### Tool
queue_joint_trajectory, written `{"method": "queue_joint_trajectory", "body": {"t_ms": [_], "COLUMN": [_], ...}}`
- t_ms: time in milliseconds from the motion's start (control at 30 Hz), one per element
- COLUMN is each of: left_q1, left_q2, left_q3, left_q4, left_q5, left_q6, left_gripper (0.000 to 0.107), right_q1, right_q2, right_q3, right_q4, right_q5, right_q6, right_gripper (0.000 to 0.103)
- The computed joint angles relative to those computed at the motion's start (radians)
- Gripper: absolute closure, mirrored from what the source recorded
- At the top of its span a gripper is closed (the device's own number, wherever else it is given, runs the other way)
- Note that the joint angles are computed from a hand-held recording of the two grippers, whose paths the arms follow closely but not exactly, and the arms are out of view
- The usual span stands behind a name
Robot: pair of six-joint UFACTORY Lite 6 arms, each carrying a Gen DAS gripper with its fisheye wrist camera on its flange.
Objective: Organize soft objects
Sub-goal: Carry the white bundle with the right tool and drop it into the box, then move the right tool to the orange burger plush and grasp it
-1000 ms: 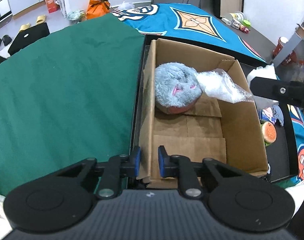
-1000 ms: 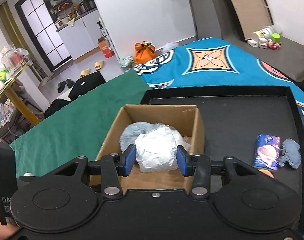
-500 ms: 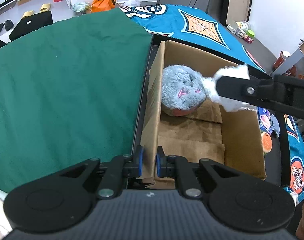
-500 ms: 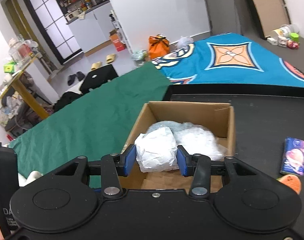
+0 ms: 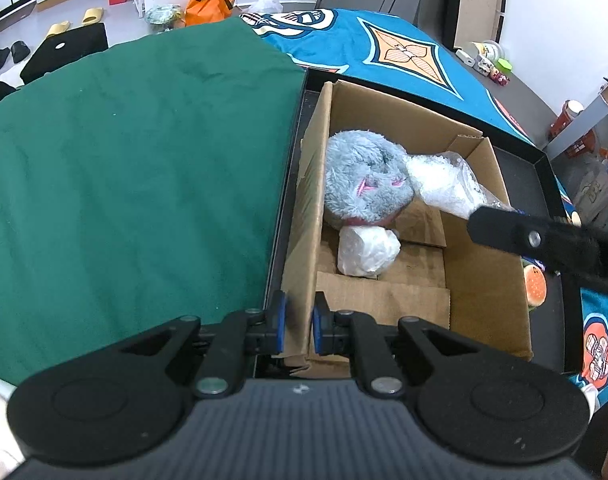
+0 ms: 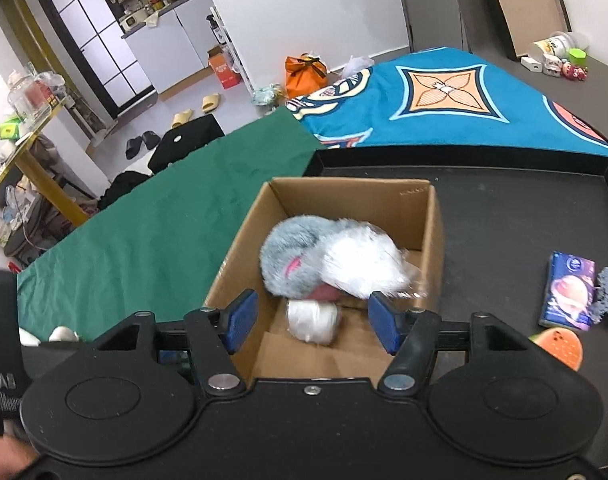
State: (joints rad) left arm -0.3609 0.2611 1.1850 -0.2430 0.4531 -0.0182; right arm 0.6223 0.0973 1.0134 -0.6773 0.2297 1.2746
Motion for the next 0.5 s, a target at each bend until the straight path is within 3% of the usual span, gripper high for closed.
{"method": "queue_joint_trajectory", "body": {"t_ms": [233, 500], "left_q1": [-0.028, -0.085], "left_q2": [-0.002, 0.008], "left_q3": [0.013, 0.06], "left_q4": [0.098, 0.273], "left_q5": [0.009, 0.027], "left_q6": [-0.087, -0.247], "left_gripper": [0.095, 0.092], "right_q1": [0.0, -0.062], "right_q2": [-0.094, -0.204], "right_q3": [-0.075, -0.164], "right_q4": [0.043, 0.18], "right_q5": [0.034, 0.059], "right_q6": [-0.062, -0.238], "right_gripper": [0.03, 0.027]}}
